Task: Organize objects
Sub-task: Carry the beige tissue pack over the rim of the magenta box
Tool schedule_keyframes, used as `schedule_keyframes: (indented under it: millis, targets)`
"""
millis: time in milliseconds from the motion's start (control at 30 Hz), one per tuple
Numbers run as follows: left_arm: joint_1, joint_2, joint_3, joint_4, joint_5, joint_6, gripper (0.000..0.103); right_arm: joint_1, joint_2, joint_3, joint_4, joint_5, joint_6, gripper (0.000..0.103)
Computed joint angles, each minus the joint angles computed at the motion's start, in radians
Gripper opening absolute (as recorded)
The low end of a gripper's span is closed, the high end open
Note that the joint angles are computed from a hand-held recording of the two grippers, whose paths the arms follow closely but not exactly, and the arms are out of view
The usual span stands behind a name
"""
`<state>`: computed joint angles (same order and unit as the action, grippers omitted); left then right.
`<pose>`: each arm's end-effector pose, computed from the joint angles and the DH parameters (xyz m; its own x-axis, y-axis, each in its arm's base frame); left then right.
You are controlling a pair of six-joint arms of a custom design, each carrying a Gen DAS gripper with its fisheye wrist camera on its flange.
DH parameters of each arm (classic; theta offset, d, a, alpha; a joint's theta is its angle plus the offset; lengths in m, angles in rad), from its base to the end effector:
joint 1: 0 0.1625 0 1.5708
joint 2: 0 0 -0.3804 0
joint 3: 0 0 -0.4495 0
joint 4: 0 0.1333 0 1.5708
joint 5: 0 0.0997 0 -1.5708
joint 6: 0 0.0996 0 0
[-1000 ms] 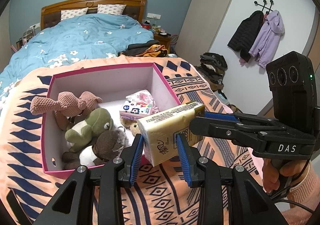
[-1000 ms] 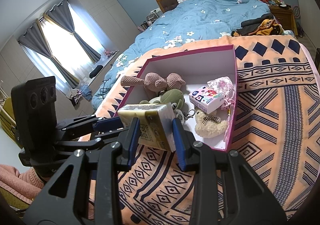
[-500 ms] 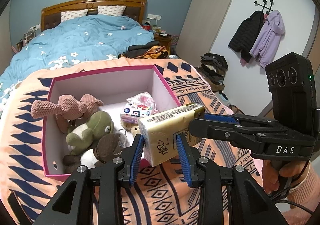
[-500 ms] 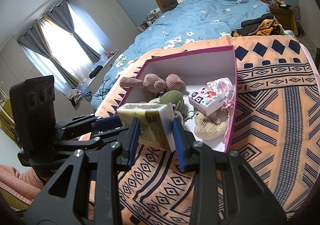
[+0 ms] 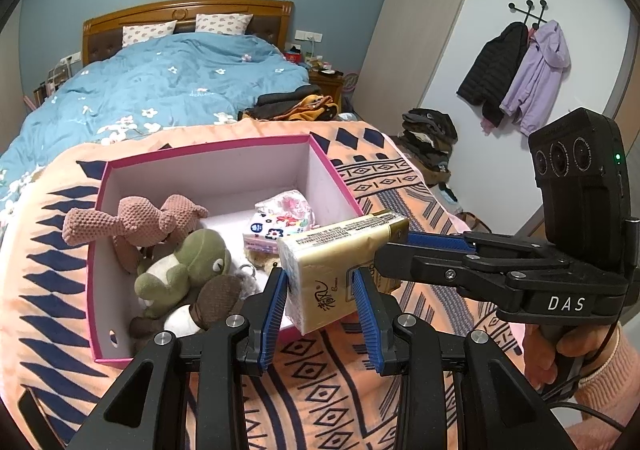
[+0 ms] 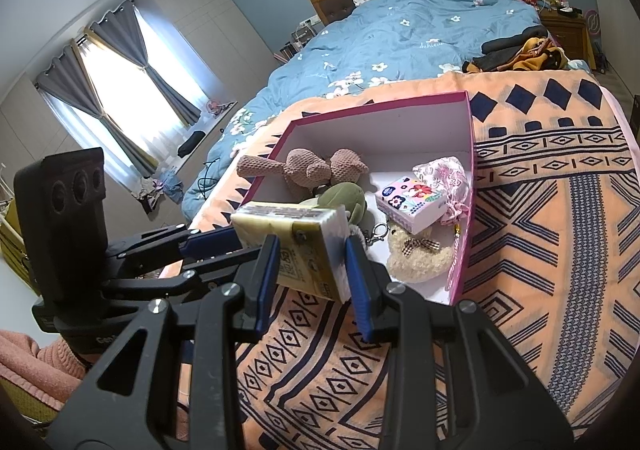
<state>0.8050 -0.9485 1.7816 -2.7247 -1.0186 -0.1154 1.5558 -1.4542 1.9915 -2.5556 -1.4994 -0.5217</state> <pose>-0.3136 -0.5938 0.0899 -0.7992 0.3890 -0.4582 0.5695 0.7337 -0.3705 0.1319 -0.5653 0.2638 -0.8718 -0.4630 0.1599 -0.4855 0.7736 -0.4072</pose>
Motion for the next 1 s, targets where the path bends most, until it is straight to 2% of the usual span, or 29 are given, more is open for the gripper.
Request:
schedule_keyframes:
  millis: [1000]
  targets:
    - [0.021, 0.020, -0.022, 0.008, -0.007, -0.007, 0.035, -0.011, 0.039, -0.027, -0.002, 0.009, 0.003, 0.037]
